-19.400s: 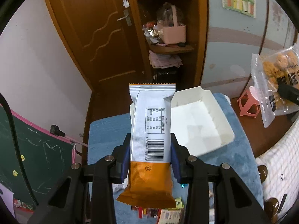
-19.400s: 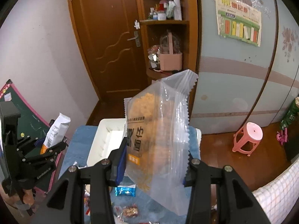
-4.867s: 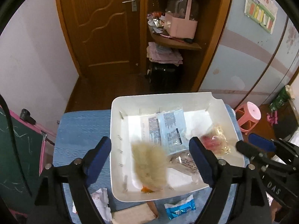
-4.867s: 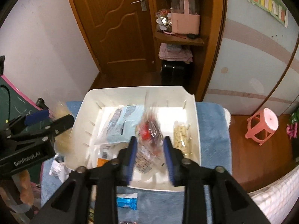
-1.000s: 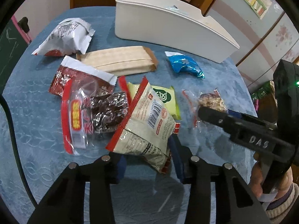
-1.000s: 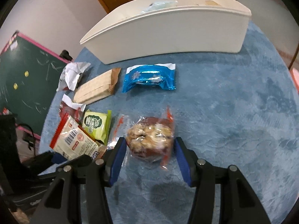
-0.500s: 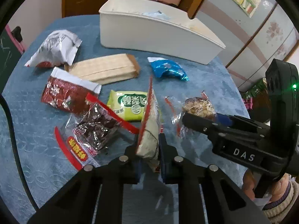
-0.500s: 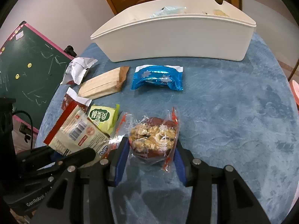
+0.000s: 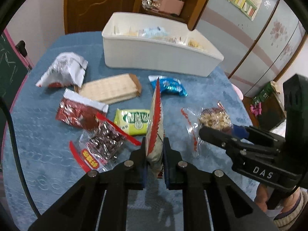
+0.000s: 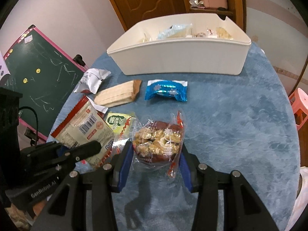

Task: Organize snacks
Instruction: 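Carry the biscuit bag and nut pastry over the white bin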

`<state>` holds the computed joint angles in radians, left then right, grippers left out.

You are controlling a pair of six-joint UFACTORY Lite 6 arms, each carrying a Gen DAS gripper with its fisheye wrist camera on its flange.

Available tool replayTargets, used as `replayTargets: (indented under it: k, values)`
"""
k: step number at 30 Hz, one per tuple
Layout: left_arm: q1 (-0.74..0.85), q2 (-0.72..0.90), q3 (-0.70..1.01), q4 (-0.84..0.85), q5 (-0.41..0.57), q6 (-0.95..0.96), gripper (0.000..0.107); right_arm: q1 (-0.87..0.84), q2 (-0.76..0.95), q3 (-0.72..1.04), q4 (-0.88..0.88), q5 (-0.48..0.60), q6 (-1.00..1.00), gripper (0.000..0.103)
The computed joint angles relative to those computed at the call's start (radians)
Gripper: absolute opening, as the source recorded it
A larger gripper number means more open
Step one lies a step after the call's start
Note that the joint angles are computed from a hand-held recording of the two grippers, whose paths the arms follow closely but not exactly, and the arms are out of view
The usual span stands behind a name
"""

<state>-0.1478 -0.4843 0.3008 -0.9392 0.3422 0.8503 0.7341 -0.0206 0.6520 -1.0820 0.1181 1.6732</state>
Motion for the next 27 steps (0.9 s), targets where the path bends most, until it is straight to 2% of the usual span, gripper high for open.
replayTargets:
  k: [6, 12, 19, 22, 25, 27]
  values:
    - [0.026, -0.094, 0.098, 0.236, 0.103, -0.228, 0.011, 0.0, -0.087, -0.003, 0.166, 0.038, -0.168, 0.046]
    - [0.076, -0.054, 0.307, 0.327, 0.212, -0.294, 0.011, -0.042, -0.173, 0.048, 0.361, 0.096, -0.4, 0.046]
    - [0.107, 0.19, 0.7, 0.428, 0.285, -0.361, 0.011, -0.131, -0.204, 0.195, 0.481, 0.186, -0.597, 0.046]
    - [0.106, 0.319, 0.886, 0.482, 0.304, -0.411, 0.011, -0.179, -0.161, 0.307, 0.551, 0.23, -0.716, 0.046]
    - [0.078, 0.474, 1.1, 0.59, 0.301, -0.512, 0.011, -0.216, -0.097, 0.428, 0.531, 0.275, -0.731, 0.046]
    - [0.063, 0.566, 1.227, 0.644, 0.319, -0.563, 0.011, -0.256, -0.044, 0.512, 0.582, 0.283, -0.798, 0.046]
